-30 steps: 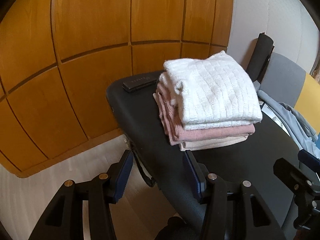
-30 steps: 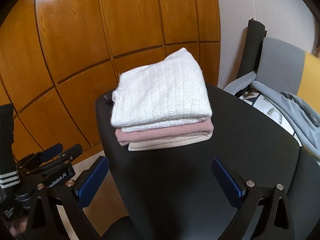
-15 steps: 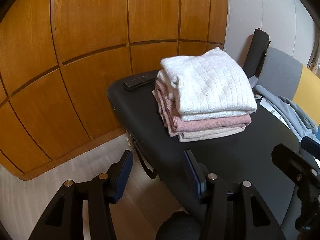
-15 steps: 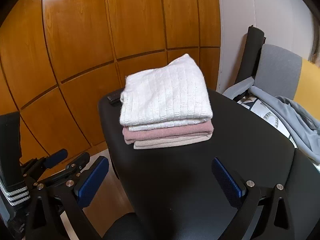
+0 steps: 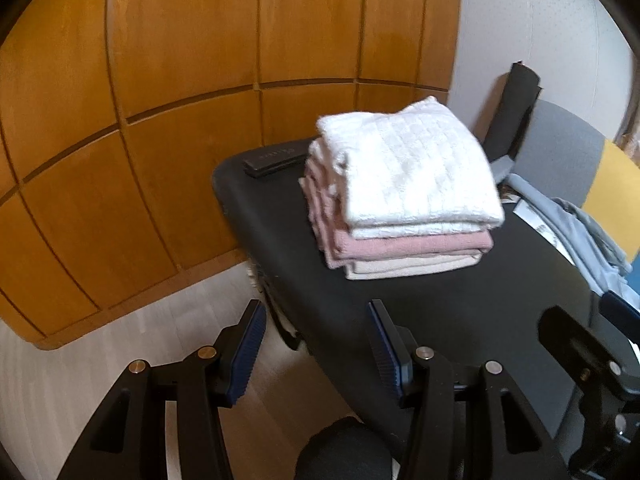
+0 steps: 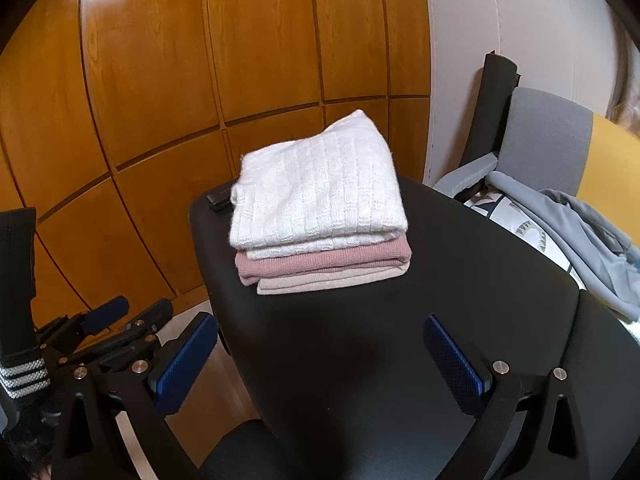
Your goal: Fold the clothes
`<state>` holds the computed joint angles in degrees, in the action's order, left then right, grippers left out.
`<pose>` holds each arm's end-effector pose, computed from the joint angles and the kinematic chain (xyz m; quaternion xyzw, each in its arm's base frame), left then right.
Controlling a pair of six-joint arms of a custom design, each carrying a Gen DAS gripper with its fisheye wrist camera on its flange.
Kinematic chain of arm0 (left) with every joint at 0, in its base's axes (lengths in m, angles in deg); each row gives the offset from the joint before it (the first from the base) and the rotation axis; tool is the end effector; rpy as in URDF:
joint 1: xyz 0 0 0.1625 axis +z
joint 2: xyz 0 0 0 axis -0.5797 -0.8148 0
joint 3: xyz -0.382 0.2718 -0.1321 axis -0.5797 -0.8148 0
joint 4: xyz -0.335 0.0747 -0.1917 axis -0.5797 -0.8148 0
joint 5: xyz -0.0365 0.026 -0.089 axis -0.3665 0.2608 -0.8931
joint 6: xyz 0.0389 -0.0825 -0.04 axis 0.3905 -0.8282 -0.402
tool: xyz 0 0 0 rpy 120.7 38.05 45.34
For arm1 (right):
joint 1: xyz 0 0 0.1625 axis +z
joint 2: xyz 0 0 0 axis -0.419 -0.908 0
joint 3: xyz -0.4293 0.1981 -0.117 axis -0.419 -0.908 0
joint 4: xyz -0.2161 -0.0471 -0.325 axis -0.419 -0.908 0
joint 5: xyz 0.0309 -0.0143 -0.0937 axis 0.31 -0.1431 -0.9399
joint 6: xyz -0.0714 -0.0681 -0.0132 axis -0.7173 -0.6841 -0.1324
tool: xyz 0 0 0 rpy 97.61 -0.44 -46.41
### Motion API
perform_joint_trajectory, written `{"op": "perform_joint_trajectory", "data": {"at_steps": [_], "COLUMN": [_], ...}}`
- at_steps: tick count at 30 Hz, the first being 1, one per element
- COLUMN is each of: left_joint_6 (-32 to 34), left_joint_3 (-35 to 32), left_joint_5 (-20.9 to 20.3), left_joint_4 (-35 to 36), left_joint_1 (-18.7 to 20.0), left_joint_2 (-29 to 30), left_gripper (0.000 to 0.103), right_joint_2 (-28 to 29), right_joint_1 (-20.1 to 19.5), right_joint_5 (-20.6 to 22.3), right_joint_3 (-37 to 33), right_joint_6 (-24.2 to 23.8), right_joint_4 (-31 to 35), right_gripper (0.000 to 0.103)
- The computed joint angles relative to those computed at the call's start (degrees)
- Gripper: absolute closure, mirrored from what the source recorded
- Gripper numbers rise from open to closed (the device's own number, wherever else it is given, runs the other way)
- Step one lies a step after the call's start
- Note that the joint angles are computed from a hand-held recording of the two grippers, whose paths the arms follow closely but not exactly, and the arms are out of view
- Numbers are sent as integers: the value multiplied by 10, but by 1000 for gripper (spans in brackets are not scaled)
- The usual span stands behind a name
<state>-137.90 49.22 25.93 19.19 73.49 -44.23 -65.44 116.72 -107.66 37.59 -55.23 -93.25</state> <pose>-0.3969 -0.5805 0.0742 -0.3848 0.6045 -0.5103 0.4755 0.1670 -0.7225 0.2610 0.6105 -0.7848 0.1049 0.0201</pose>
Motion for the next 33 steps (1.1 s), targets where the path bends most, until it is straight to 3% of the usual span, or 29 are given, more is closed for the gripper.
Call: {"op": "perform_joint_trajectory", "data": {"at_steps": [8,20,33], "left_joint_6": [-21,0,-10], "left_joint_3": [25,77,72], "left_joint_5": [30,29,7], "left_joint_4": [-16,-106,-104], "left_joint_1": [-9,-6,-2], "left_joint_2": [-14,-40,-37], "left_gripper": [50,50,50], "right_joint_2": [-3,-2,-2], "right_joint_1": [1,2,1], "right_joint_5": [2,-1,-3], "right_joint_3": [8,10,9], "right_joint_6": [-7,-11,-12], "right_joint_4": [-12,-10,-6], "right_gripper": [0,0,0]}}
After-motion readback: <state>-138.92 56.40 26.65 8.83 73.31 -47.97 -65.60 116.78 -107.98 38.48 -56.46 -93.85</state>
